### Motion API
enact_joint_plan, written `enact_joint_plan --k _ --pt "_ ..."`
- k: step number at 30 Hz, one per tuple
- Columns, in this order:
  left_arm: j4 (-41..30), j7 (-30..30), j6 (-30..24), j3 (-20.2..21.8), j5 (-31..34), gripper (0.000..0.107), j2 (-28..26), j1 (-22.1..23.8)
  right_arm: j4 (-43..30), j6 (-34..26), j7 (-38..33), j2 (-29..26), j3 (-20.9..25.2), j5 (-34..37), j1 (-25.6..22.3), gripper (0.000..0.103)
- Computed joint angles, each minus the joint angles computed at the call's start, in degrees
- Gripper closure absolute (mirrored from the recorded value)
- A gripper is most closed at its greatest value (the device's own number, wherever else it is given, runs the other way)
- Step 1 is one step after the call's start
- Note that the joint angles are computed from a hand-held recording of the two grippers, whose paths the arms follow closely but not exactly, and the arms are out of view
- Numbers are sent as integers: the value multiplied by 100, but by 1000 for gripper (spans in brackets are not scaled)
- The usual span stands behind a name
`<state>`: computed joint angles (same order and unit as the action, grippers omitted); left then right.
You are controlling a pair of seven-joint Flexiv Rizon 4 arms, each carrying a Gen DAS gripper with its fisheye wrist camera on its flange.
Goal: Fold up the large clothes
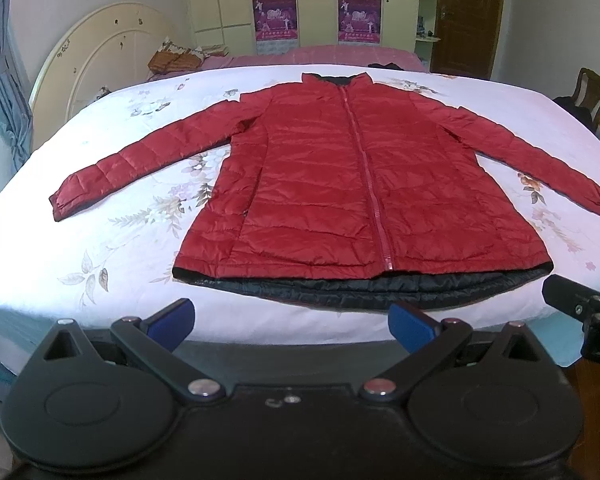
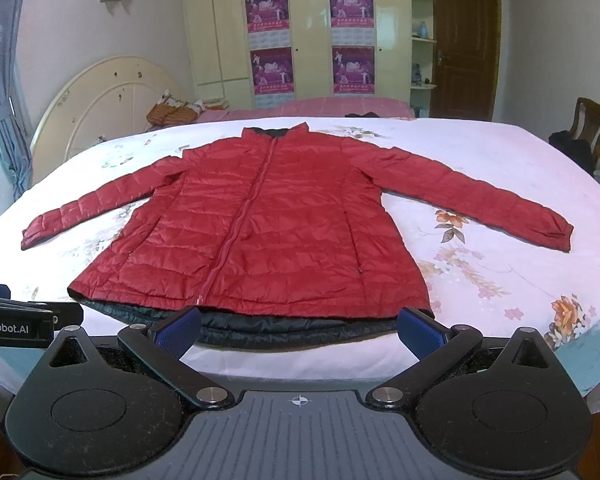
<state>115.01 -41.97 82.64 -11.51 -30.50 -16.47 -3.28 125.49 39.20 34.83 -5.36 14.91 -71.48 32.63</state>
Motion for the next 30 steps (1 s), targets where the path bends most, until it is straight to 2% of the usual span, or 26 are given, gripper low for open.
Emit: enact_joint_plan --k 6,7,9,11,16,21,30 --pt "-118 -49 71 -46 -23 4 -113 13 -8 83 -3 -24 -56 -58 -62 0" --pt "-122 16 104 -179 -158 4 -133 98 -6 105 4 -27 -70 -86 -79 0" --pt "-212 -86 17 -125 -123 4 -181 63 -16 119 -17 -38 -90 -116 -110 0" --pt "-259 -33 69 -253 -257 4 -241 139 -21 139 -34 -42 -113 -159 -144 0" --pt "-625 -501 -199 157 239 4 -438 -104 -45 205 -37 -63 -175 -262 -243 0" --pt "-955 -727 -262 185 480 4 -674 -117 -101 237 -56 -133 -250 -315 -344 0" --pt "-2037 -1292 -914 434 1075 4 -1325 -289 -254 479 24 -321 -473 -553 -617 0"
